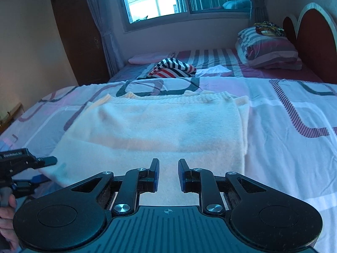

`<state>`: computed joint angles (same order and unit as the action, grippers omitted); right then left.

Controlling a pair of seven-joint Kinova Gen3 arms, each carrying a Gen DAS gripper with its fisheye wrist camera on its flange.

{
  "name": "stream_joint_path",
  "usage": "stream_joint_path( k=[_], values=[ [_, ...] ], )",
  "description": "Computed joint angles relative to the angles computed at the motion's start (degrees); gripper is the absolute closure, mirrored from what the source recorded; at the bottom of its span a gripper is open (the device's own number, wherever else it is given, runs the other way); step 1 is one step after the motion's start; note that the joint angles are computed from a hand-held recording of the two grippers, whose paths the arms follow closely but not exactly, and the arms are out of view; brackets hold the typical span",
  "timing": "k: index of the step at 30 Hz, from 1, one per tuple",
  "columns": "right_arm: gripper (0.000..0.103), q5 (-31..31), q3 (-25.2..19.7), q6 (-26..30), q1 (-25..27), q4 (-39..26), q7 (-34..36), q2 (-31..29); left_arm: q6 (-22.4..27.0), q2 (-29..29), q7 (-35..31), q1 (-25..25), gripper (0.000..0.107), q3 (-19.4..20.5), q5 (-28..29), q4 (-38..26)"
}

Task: Fold small clothes
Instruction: 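Grip the sweater side with the left tool and fold it over the middle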

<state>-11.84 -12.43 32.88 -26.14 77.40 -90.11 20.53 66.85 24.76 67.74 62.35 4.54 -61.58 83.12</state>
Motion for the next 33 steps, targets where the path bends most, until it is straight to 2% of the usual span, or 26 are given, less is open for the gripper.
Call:
stream_joint_path(
  k=[5,10,12,14,16,18,21,23,25,28,30,33],
  values=[
    [0.083,-0.4,-0.6,0.0,-0.4,-1.9,0.7,1.7,1.2,1.8,5.6,0.8,0.066,-1.2,-1.7,-1.1],
    [0.083,-1.8,-1.8,0.1,-0.3,-3.9,2.3,3.8,2.5,3.3,5.0,1.3,0.065,-0.6,-1.3,-3.8],
    [0.083,-1.8,-1.7,0.0,-0.8,-5.2,2.4,4.9,2.0,3.2,6.5,1.6,0.075,-2.2,-1.0,-2.8],
    [0.103,-2.4,-2.0,0.2,-0.9,-7.3,2.7,6.7,0.8,2.9,9.5,1.7,0.083,-4.1,-0.8,-1.6],
    [0.103,-2.4,-1.8,1.2,-1.6,-10.2,2.5,8.8,0.7,3.3,8.7,0.0,0.095,-3.2,-0.4,-2.0],
    [0.103,-2.3,-1.5,1.9,-2.3,-12.9,2.2,10.8,0.7,3.8,5.9,-1.2,0.101,-2.5,0.1,-2.8],
    [0.103,-1.7,-1.5,2.9,-3.3,-16.6,2.9,13.6,3.3,4.4,3.8,-0.3,0.102,-2.6,0.1,-4.5],
    [0.103,-1.5,-1.2,3.9,-3.8,-18.6,2.9,15.0,5.9,5.1,5.3,2.6,0.102,-4.2,-2.3,-4.9],
    [0.103,-1.9,-1.4,4.4,-3.7,-19.3,3.6,15.9,7.7,5.6,5.0,3.3,0.102,-3.9,-3.0,-5.7],
    [0.103,-0.6,-0.5,7.0,-4.2,-21.5,2.5,17.7,5.7,5.4,5.9,1.4,0.100,-2.8,-1.2,-4.8],
    [0.103,-1.9,-1.0,6.5,-3.5,-20.9,3.2,17.5,4.2,5.0,9.4,2.3,0.098,-4.3,-2.0,-2.7],
    [0.103,-3.4,-2.2,4.5,-2.1,-19.2,4.8,17.0,4.4,4.8,10.2,1.8,0.094,-3.8,-2.9,-2.1]
  ],
)
